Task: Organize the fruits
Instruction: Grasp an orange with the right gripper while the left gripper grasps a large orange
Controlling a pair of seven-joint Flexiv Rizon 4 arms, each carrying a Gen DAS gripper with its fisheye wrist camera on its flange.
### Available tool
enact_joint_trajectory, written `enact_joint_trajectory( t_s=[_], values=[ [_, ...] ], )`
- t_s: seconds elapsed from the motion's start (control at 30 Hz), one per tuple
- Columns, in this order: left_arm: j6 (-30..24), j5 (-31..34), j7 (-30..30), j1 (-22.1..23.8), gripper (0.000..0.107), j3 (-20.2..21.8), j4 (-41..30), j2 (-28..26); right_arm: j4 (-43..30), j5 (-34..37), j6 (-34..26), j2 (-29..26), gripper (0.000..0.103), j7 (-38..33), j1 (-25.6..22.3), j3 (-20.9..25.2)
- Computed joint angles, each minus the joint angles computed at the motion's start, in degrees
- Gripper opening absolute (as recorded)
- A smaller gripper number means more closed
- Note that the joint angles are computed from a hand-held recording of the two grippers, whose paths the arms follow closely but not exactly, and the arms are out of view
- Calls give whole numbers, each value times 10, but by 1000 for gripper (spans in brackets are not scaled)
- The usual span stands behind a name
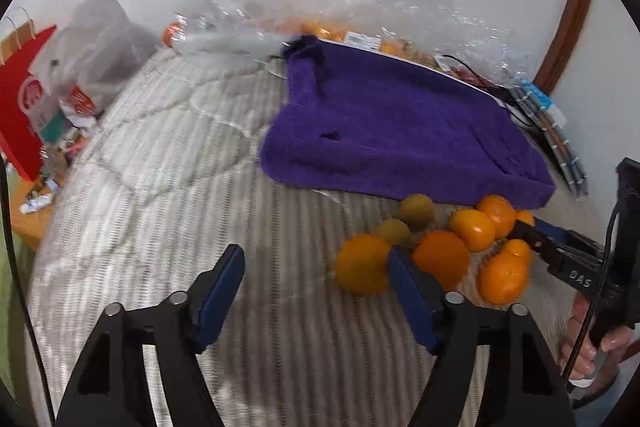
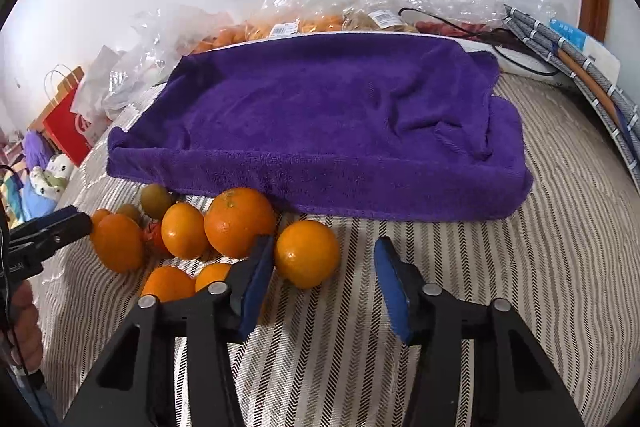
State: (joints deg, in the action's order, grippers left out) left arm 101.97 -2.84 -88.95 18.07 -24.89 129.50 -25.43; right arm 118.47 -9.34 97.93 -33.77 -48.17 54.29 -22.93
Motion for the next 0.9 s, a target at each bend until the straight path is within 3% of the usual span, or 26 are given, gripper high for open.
enact_joint_trajectory(
  t_s=[0.07, 0.3, 0.4, 0.5, 0.63, 0.9],
  values=[
    [-4, 3, 3, 13, 65, -18, -3, -6, 0, -4, -2, 5, 32, -7, -21, 22],
    [1, 20, 3, 92, 44, -114, -2, -40, 28, 8, 4, 10, 32, -6, 25, -31],
    [-3, 35, -2, 141, 31, -169, 1, -60, 49, 18, 1, 15, 32, -4, 66, -76],
    [-7, 34, -9, 132, 31, -155, 3, -49, 69, 27, -2, 16, 32, -2, 107, -121],
    [-10, 32, -10, 110, 31, -132, 3, -36, 78, 40, 7, 20, 32, -6, 102, -115],
    [-22, 21, -12, 145, 36, -176, 3, -59, 73, 45, -3, 9, 33, -12, 124, -137]
  ],
)
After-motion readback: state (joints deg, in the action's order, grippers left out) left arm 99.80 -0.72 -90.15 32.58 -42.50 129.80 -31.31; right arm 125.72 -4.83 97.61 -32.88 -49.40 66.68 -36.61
